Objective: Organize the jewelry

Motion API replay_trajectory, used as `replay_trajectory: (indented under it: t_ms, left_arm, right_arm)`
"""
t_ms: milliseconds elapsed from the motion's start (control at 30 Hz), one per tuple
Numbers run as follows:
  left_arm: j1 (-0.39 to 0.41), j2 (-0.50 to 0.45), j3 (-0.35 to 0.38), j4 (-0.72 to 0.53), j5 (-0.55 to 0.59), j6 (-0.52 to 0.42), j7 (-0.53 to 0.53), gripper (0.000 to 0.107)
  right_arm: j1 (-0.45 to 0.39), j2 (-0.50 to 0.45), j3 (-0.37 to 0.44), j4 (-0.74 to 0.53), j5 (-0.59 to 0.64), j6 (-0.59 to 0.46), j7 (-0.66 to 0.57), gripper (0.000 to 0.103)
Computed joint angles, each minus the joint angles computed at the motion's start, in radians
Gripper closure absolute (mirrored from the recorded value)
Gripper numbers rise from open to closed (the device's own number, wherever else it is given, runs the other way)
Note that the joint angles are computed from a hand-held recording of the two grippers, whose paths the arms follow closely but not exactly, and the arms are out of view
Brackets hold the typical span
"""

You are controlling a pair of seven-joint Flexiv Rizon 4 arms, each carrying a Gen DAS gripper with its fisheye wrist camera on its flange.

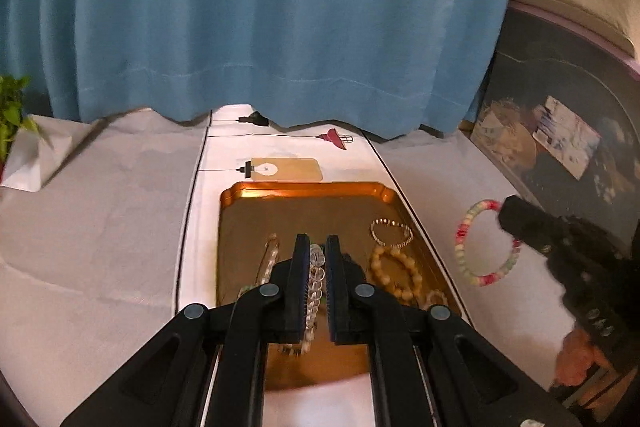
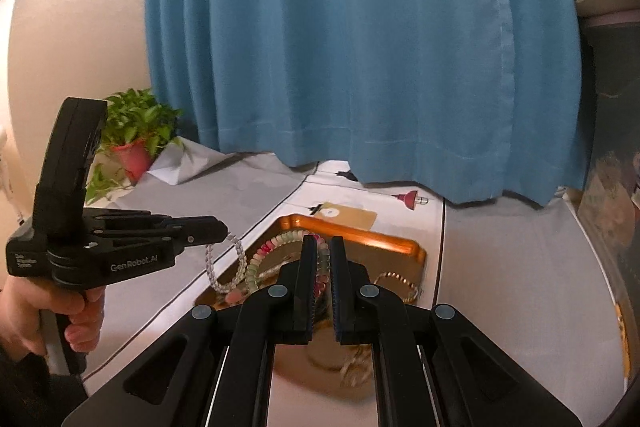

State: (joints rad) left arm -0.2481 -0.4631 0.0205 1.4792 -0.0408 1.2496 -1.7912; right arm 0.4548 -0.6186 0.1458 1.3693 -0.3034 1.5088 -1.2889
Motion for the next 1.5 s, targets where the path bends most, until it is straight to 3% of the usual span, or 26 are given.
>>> replay_trajectory:
  t_ms: [133, 333, 567, 600, 633, 667, 700, 733, 767, 933, 1067, 1200, 1267, 1400, 1500]
  left_arm:
    - [0.011, -0.075, 0.018, -0.1, 0.009, -0.048, -0.004, 0.102]
    - [0.033, -0.201, 0.047, -0.265, 0.016, -0.194, -0.027, 0.102]
    - [0.085, -0.248, 0.01, -0.301, -0.029, -0.281, -0.031, 0.1]
    - [0.085, -0.247, 0.009, -0.304, -0.034, -0.302, -0.031, 0.097]
    - [0.081, -0.243, 0.013, -0.308, -0.035, -0.337, -0.04, 0.083]
    - [0.079, -0.232, 0.014, -0.303, -0.034, -0.36, -0.045, 0.058]
    - [0.077, -0.215, 0.01, -0.279, -0.031, -0.342, -0.043, 0.047]
    - [0.072, -0.201, 0.011, -0.26, -0.022, -0.316, -0.045, 0.036]
    - [0.062, -0.172, 0.016, -0.219, -0.004, -0.268, -0.046, 0.034]
    - [0.021, -0.064, 0.033, -0.108, 0.041, -0.242, -0.099, 0.03]
    - [-0.021, 0.08, 0.043, 0.066, 0.096, -0.147, -0.167, 0.027]
    - [-0.083, 0.2, 0.069, 0.191, 0.209, -0.089, -0.32, 0.023]
    - [-0.082, 0.253, 0.045, 0.245, 0.209, -0.073, -0.379, 0.023]
    - [-0.104, 0.357, 0.008, 0.309, 0.294, -0.072, -0.516, 0.022]
    - [-0.106, 0.424, -0.048, 0.31, 0.335, -0.162, -0.501, 0.021]
  right_arm:
    - [0.004, -0.103, 0.006, -0.153, 0.002, -0.118, 0.004, 0.096]
    - [0.018, -0.252, 0.024, -0.395, 0.04, -0.323, -0.055, 0.096]
    - [0.055, -0.392, 0.008, -0.645, 0.1, -0.561, -0.124, 0.095]
    - [0.059, -0.404, 0.004, -0.672, 0.112, -0.596, -0.122, 0.094]
    - [0.066, -0.404, -0.012, -0.679, 0.119, -0.616, -0.107, 0.087]
    - [0.063, -0.398, -0.008, -0.667, 0.102, -0.614, -0.079, 0.071]
    - [0.07, -0.369, -0.037, -0.621, 0.139, -0.578, -0.065, 0.061]
    - [0.073, -0.341, -0.052, -0.565, 0.14, -0.523, -0.045, 0.044]
    - [0.083, -0.303, -0.083, -0.491, 0.129, -0.453, -0.008, 0.035]
    - [0.077, -0.147, -0.073, -0.258, 0.101, -0.35, 0.066, 0.034]
    - [0.103, 0.029, -0.108, 0.009, 0.042, -0.225, 0.188, 0.032]
    - [0.186, 0.219, -0.212, 0.283, -0.127, -0.15, 0.361, 0.029]
    - [0.232, 0.312, -0.273, 0.407, -0.249, -0.126, 0.487, 0.026]
    - [0.241, 0.486, -0.248, 0.563, -0.371, -0.214, 0.638, 0.026]
    - [0.21, 0.586, -0.195, 0.638, -0.423, -0.241, 0.673, 0.026]
